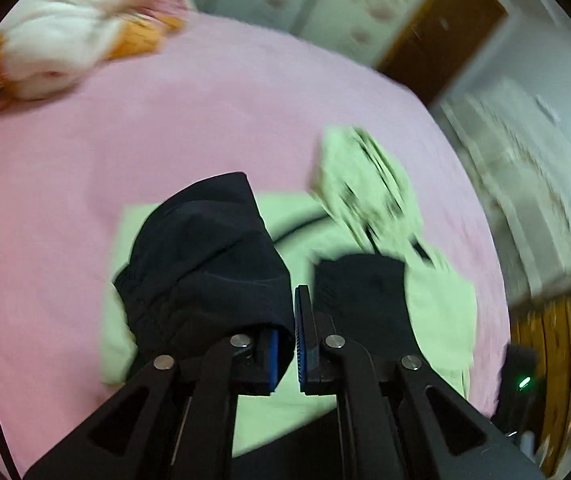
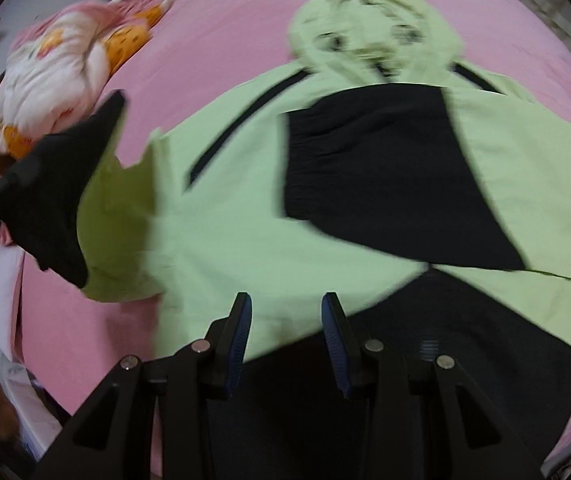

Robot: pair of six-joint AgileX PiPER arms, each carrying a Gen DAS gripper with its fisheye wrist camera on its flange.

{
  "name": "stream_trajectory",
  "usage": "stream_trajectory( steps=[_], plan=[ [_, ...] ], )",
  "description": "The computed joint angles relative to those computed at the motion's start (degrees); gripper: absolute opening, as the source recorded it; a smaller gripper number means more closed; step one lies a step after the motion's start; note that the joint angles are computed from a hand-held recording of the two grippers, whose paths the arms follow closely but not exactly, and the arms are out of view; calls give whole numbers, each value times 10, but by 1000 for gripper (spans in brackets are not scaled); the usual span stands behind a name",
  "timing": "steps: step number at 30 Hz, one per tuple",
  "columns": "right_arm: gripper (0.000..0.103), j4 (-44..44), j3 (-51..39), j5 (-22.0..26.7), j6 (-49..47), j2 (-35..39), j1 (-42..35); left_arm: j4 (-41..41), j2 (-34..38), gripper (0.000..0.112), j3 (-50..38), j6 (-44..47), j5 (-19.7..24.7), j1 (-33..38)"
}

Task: Fold large clothes
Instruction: 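Fold the held black sleeve across the jacket chest with the left tool, release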

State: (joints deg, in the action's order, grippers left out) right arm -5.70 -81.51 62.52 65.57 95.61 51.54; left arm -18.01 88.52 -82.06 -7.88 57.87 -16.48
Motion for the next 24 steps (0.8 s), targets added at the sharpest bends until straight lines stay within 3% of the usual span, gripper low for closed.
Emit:
stream_trajectory(
  steps=[5, 10, 12, 15, 24],
  plan=[
    [37, -5, 152, -21, -14, -122, -54, 41, 50, 36, 22, -83, 0, -133],
    [37, 26, 258, -53, -54, -207, -115, 40, 79, 77, 55, -118, -23, -171],
    [37, 36, 276, -68, -74, -220, -127, 26, 72, 79, 70, -118, -23, -165],
    [37, 38, 287, -82, -96, -230, -127, 11, 48, 79, 78, -108, 11, -139],
    [42, 25, 218, -101, -132, -179, -74, -3, -56, 79, 129, -63, 66, -90]
  ],
)
